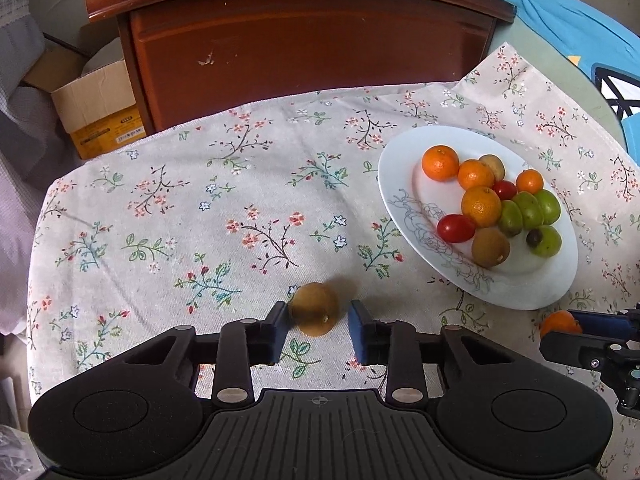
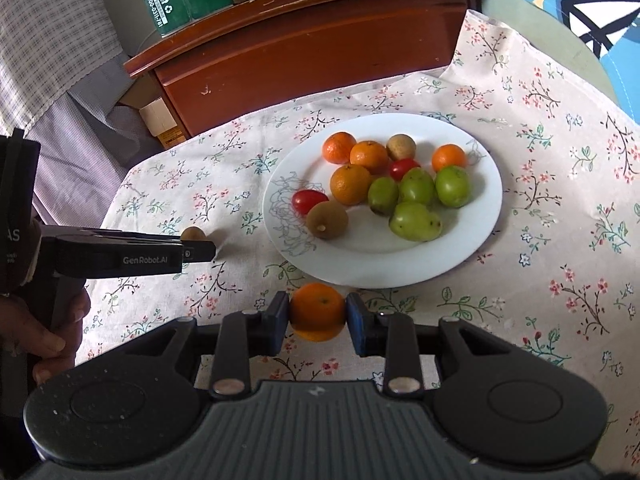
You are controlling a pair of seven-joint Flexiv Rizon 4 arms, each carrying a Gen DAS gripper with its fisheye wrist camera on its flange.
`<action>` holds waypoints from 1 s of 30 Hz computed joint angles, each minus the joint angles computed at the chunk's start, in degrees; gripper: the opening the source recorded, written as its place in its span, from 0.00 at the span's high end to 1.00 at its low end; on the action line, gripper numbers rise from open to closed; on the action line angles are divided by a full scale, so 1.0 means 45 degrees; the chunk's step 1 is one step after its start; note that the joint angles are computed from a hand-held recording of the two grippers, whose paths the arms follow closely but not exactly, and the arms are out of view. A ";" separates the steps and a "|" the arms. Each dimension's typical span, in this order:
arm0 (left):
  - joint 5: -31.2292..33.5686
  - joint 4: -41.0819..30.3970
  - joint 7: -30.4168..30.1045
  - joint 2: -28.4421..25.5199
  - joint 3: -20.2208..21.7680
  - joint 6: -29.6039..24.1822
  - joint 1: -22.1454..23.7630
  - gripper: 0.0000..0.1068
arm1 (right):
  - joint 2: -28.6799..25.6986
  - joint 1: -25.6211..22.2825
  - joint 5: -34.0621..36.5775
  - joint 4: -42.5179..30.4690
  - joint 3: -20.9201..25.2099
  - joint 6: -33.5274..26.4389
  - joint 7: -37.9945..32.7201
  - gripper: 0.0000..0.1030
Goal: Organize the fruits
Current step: 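Grasp the kiwi with the left gripper while the right carries the tangerine toward the plate, then lower the kiwi and tangerine onto the plate and open both grippers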
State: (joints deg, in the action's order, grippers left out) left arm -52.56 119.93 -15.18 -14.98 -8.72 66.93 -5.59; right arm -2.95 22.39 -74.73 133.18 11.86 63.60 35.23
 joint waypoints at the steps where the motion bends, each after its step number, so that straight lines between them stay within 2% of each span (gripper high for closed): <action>1: -0.0049 0.0004 0.0043 -0.0001 -0.0020 0.0007 0.0001 0.79 | 0.0003 0.0006 0.0022 -0.0001 0.0007 -0.0036 0.0003 0.70; 4: -0.0258 0.0066 0.0132 0.0031 -0.0066 0.0212 -0.0041 0.79 | 0.0055 0.0007 0.0080 0.0031 0.0021 -0.0128 0.0075 0.69; 7: -0.1089 0.0170 0.0643 0.0170 -0.0270 0.0616 -0.0098 0.79 | 0.0186 -0.0058 -0.0052 0.0083 0.0001 -0.0194 0.0247 0.69; 10: -0.1951 0.0159 0.1021 0.0454 -0.0290 0.0410 -0.0195 0.79 | 0.0438 -0.0213 -0.0369 0.0166 -0.0027 -0.0259 0.0636 0.69; 14: -0.3693 0.0289 0.2623 0.0932 -0.0267 0.0588 -0.0698 0.79 | 0.0794 -0.0459 -0.0807 0.0266 0.0000 -0.0409 0.1119 0.69; 21: -0.5620 0.0305 0.4291 0.1457 0.0164 0.0347 -0.1551 0.79 | 0.1175 -0.0744 -0.1429 0.0346 0.0087 -0.0726 0.1632 0.69; 25: -0.6087 0.0188 0.4545 0.1466 0.0309 0.0261 -0.1843 0.79 | 0.1292 -0.0744 -0.1419 0.0368 0.0201 -0.1149 0.1748 0.70; 30: -0.7242 -0.0093 0.5318 0.1316 0.0220 0.0755 -0.2240 0.79 | 0.1451 -0.0589 -0.1368 0.0355 0.0403 -0.2172 0.1706 0.69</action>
